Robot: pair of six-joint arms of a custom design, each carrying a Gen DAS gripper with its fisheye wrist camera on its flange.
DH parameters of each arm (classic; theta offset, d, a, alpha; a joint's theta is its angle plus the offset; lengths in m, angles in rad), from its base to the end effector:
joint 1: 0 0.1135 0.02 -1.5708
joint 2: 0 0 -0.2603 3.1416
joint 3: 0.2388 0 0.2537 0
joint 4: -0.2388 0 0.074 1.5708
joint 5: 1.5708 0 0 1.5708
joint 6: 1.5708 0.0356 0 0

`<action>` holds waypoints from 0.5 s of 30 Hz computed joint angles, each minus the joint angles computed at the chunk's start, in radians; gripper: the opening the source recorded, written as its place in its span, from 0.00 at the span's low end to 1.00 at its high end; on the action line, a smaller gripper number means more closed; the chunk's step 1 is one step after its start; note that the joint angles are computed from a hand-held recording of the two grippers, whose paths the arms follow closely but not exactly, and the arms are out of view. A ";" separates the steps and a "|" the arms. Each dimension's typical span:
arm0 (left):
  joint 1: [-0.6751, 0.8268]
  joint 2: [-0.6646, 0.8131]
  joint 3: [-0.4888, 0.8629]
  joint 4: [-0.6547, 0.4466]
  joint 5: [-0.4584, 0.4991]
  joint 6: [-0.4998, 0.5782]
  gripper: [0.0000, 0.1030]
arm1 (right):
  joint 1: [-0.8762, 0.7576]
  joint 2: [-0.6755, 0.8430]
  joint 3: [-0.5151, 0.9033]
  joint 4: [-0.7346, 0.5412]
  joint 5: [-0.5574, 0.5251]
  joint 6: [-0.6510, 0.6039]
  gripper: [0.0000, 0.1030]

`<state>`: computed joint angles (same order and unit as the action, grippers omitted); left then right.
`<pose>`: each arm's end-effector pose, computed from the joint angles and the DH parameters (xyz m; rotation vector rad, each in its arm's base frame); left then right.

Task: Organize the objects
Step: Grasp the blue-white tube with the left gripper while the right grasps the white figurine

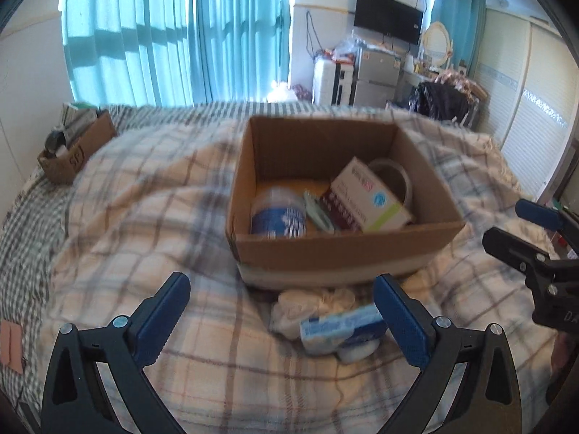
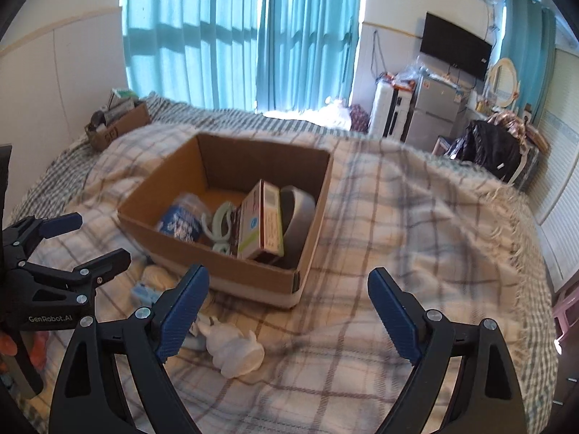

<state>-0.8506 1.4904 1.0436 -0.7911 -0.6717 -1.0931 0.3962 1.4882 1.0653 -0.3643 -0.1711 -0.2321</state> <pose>0.2017 -0.1963 0.2243 -0.4307 2.3694 0.1395 0.2974 0.1310 0.2492 -0.8086 2.2182 0.2816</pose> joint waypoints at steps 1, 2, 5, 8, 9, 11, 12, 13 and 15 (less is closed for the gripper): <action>-0.005 0.007 -0.019 0.005 0.010 -0.012 1.00 | -0.001 0.024 -0.005 0.007 -0.006 -0.002 0.87; -0.012 0.015 -0.031 0.007 0.015 -0.024 1.00 | -0.002 0.042 -0.005 0.008 -0.007 -0.003 0.87; -0.027 0.033 -0.059 0.013 0.037 -0.055 1.00 | 0.009 0.088 -0.007 0.007 0.002 -0.017 0.87; -0.022 0.024 -0.084 0.034 0.057 -0.063 1.00 | 0.026 0.129 0.007 -0.030 -0.007 -0.050 0.87; -0.019 0.016 -0.091 0.038 0.057 -0.070 1.00 | 0.035 0.139 0.009 -0.041 -0.002 -0.065 0.87; -0.013 -0.003 -0.116 0.059 0.065 -0.079 1.00 | 0.053 0.152 0.008 -0.055 0.011 -0.085 0.87; -0.006 -0.007 -0.123 0.066 0.074 -0.079 1.00 | 0.061 0.159 0.007 -0.060 0.012 -0.093 0.87; 0.000 -0.009 -0.128 0.068 0.083 -0.083 1.00 | 0.072 0.171 0.008 -0.074 0.011 -0.107 0.87; 0.008 -0.016 -0.139 0.077 0.095 -0.087 1.00 | 0.087 0.192 0.012 -0.087 0.019 -0.121 0.87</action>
